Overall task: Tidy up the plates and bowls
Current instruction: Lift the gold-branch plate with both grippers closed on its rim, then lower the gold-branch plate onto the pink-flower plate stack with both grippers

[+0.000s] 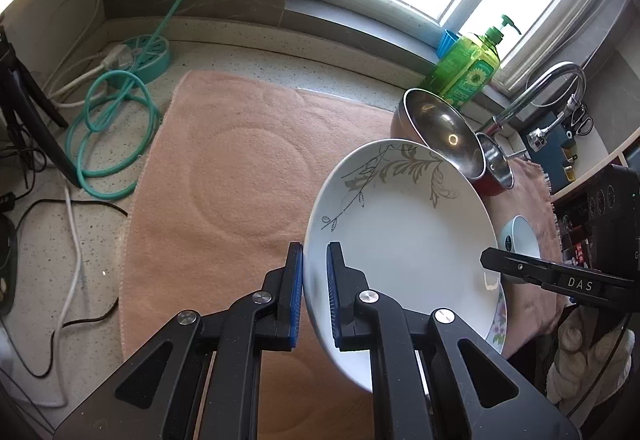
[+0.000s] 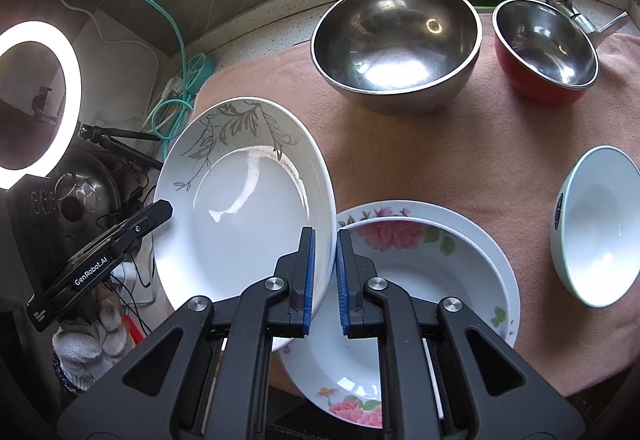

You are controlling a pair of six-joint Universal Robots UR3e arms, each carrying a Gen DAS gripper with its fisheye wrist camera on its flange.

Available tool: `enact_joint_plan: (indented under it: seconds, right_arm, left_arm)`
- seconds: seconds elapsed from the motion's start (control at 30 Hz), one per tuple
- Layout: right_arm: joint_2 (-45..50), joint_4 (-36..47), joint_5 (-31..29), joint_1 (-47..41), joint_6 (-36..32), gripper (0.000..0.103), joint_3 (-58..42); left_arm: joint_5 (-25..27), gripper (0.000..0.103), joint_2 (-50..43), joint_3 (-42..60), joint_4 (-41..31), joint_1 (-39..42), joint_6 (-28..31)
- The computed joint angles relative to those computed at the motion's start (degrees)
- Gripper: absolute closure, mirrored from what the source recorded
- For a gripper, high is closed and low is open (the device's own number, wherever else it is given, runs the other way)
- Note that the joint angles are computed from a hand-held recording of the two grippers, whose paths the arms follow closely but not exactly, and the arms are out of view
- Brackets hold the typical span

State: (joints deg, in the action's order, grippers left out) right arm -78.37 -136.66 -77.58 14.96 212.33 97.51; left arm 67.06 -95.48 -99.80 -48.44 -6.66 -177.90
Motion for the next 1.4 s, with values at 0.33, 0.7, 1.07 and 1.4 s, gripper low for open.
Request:
enact_joint_plan:
  seconds: [0.33,0.7,1.07,1.4]
  right_arm:
    - [-14.02,2.02,1.35,-4.79,-3.03,0.093,14.99]
    - [-24.27,4.16,2.85,-9.52,-5.47,0.093,26.13]
    - [-26.94,5.51,2.07,-10.55,-6.54,0.093,29.29]
    - [-27.17,6.12,1.15,-10.01,-6.26,0.093,29.47]
  left_arm:
    - [0.44,0.093,1.30,-2.22,1.60,-6.47,-4.36]
    - [2.20,0.093,-0.95,-1.88,2.61,-12.64,-7.09]
    - [2.92,0.093,-2.55,-2.10,2.28,-15.03,-7.76]
    - [3.62,0.093,-3.30,-2.23,2.29,-16.07,-8.08]
